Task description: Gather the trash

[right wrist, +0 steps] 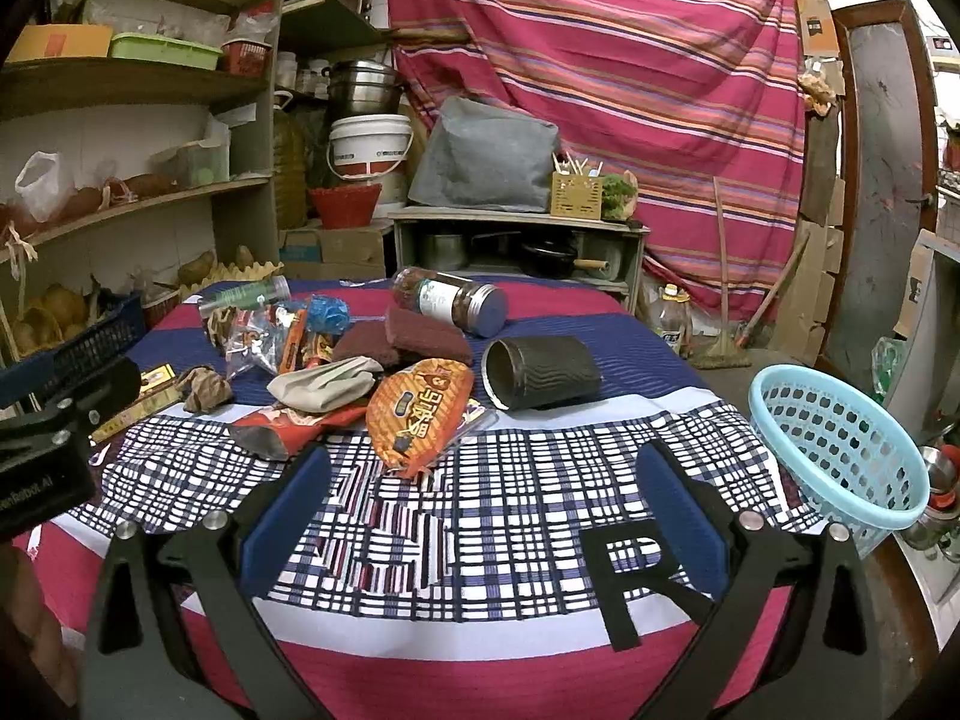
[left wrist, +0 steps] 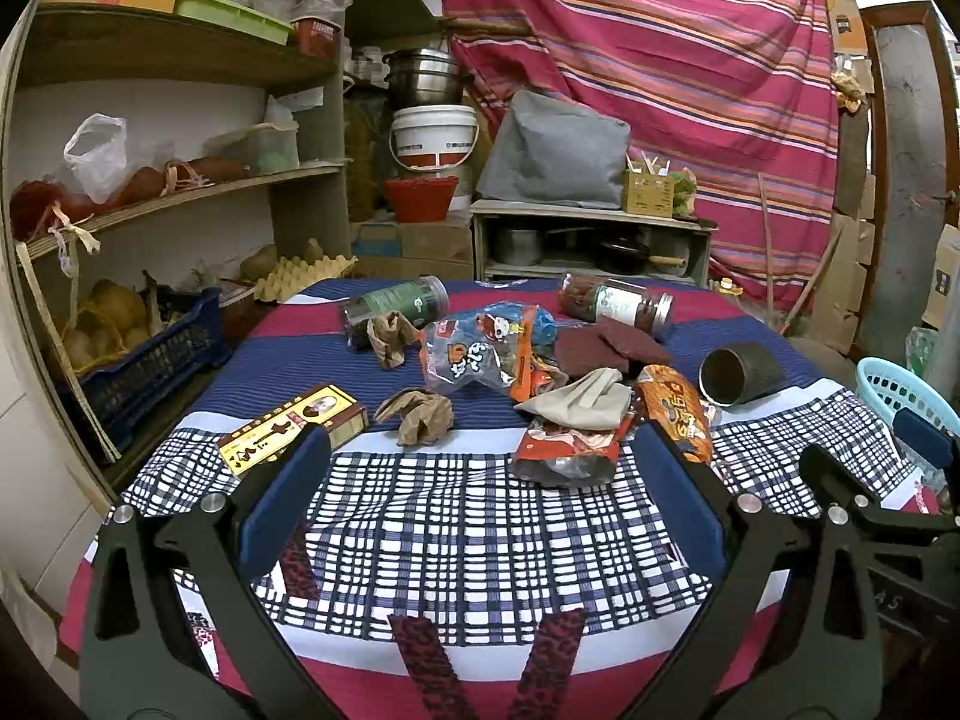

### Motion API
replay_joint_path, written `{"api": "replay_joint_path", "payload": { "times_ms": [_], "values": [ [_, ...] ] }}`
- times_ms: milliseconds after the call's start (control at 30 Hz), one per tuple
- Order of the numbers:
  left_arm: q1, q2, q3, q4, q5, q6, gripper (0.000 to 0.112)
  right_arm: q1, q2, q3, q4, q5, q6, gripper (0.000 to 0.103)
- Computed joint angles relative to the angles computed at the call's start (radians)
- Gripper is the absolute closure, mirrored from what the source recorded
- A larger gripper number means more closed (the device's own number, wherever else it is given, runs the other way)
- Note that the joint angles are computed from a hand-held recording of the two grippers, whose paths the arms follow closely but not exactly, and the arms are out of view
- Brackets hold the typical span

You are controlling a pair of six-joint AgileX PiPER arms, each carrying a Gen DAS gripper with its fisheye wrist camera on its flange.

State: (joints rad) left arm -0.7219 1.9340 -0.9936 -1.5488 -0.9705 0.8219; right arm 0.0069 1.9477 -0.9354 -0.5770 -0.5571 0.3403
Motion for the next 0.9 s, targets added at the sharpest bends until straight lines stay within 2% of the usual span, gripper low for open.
{"api": "replay_joint_path", "payload": {
  "times_ms": [267, 467, 567, 700, 833, 900],
  "values": [
    [-0.021, 0.032, -0.034, 0.0, -0.005, -0.011, 0.014, -0.022, -0.008, -0.006, -0.064, -0.001, 0.063, 0.004],
    [-0.03, 0.0, -0.016, -0.004, 0.004, -0.025, 0.014, -0.018, -0.014, 0.01, -0.043, -0.016, 0.051, 0.004],
    [-0.012, -0.037, 0.019, 0.018, 0.039, -0.074, 0.014, -0.026, -0.017, 0.017, -0.043, -0.03, 0.048, 0.004],
    [0.055, -0.078, 0.047, 0.037, 0.136, -0.099, 0.014, -0.032, -0.008, 0.002, -0.043, -0.022, 0.049, 0.004],
    [0.108, -0.084, 0.063, 0.031, 0.145, -0.09, 0.014, -0.043, 0.011, -0.039, -0.09, 0.004, 0.11, 0.004],
    [0.122, -0.069, 0.056, 0.006, 0.114, -0.057, 0.014, -0.056, 0.027, -0.071, -0.146, 0.016, 0.183, 0.004]
  ]
}}
